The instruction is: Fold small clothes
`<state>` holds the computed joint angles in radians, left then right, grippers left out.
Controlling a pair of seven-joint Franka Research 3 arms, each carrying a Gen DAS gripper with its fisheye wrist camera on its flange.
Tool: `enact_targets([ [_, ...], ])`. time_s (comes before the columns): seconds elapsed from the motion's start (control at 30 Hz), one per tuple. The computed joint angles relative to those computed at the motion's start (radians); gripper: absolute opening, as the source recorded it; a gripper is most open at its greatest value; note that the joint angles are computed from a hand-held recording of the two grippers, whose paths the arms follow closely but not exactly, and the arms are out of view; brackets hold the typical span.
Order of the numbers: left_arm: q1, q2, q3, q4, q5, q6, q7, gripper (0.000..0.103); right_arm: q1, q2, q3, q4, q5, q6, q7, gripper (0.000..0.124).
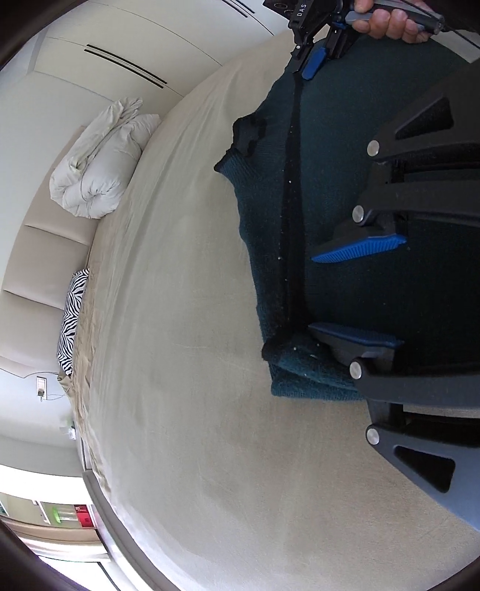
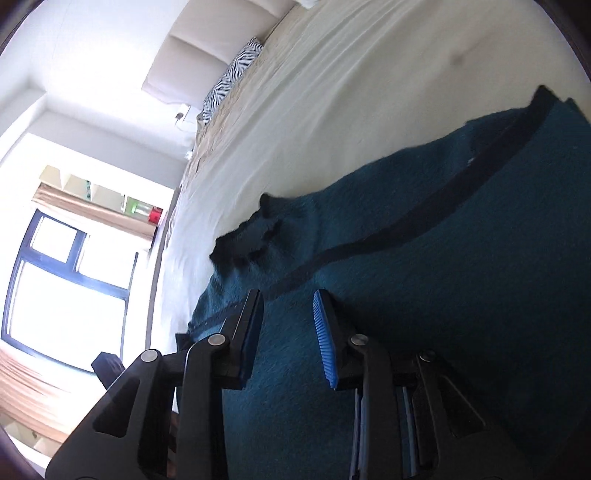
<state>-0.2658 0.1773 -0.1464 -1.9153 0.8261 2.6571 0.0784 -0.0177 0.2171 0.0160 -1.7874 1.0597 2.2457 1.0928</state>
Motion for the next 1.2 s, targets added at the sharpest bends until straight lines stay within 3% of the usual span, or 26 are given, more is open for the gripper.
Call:
enact_targets([
  [0.03,-0.002,-0.003,0.003,-0.008,0.015,0.009,-0.014,0.038,-0.012,0.012,-0.009,0.003,0.020,0.023,0.003,0.021],
  [0.07,0.000,-0.005,0.006,-0.015,0.021,0.025,-0.026,0.038,-0.027,0.025,-0.018,0.008,0.040,0.029,0.018,0.006],
  [0.1,0.005,-0.007,0.007,-0.022,0.019,0.043,-0.032,0.038,-0.039,0.032,-0.025,0.009,0.043,0.039,0.041,0.000],
  [0.23,0.008,-0.015,0.014,-0.047,0.049,0.085,-0.081,0.038,-0.048,-0.020,-0.044,-0.045,0.007,0.175,0.114,0.000],
  [0.3,0.005,-0.015,0.012,-0.044,0.060,0.077,-0.088,0.038,-0.045,-0.068,-0.044,-0.087,-0.001,0.210,0.140,0.008],
  [0.37,0.000,-0.010,0.007,-0.033,0.065,0.052,-0.084,0.038,-0.040,-0.129,-0.034,-0.134,0.048,0.170,0.070,0.010],
  [0.43,-0.003,-0.006,0.002,-0.023,0.062,0.030,-0.069,0.038,-0.013,-0.197,-0.026,-0.188,0.090,0.076,-0.017,0.010],
  [0.53,-0.006,-0.006,-0.001,-0.018,0.057,0.019,-0.062,0.038,0.063,-0.290,-0.014,-0.278,0.073,-0.036,-0.125,0.029],
  [0.6,-0.006,-0.005,0.000,-0.017,0.059,0.020,-0.062,0.038,0.112,-0.317,-0.015,-0.327,0.087,-0.094,-0.157,0.050],
  [0.63,-0.006,-0.004,0.000,-0.016,0.060,0.020,-0.062,0.038,0.131,-0.313,-0.017,-0.339,0.095,-0.122,-0.174,0.052],
  [0.73,-0.009,-0.002,0.000,-0.014,0.063,0.015,-0.064,0.038,0.160,-0.327,-0.027,-0.399,0.103,-0.095,-0.242,0.047],
  [0.77,-0.011,-0.003,0.000,-0.014,0.067,0.011,-0.067,0.038,0.157,-0.315,-0.042,-0.395,0.119,-0.118,-0.253,0.037],
  [0.8,-0.012,-0.002,0.000,-0.012,0.069,0.008,-0.066,0.038,0.143,-0.319,-0.062,-0.406,0.119,-0.145,-0.247,0.030],
  [0.87,-0.014,-0.003,0.001,-0.014,0.078,0.008,-0.074,0.038,0.111,-0.312,-0.094,-0.404,0.156,-0.150,-0.249,0.029],
  [1.0,-0.013,-0.004,0.003,-0.020,0.092,0.022,-0.092,0.038,0.047,-0.332,-0.128,-0.416,0.148,-0.016,-0.155,0.029],
  [1.13,-0.013,-0.004,0.002,-0.022,0.100,0.018,-0.096,0.038,0.030,-0.390,-0.116,-0.446,0.083,0.138,-0.059,0.034],
  [1.2,-0.015,-0.004,0.000,-0.019,0.100,0.010,-0.094,0.038,0.044,-0.408,-0.123,-0.452,0.087,0.123,-0.076,0.039],
])
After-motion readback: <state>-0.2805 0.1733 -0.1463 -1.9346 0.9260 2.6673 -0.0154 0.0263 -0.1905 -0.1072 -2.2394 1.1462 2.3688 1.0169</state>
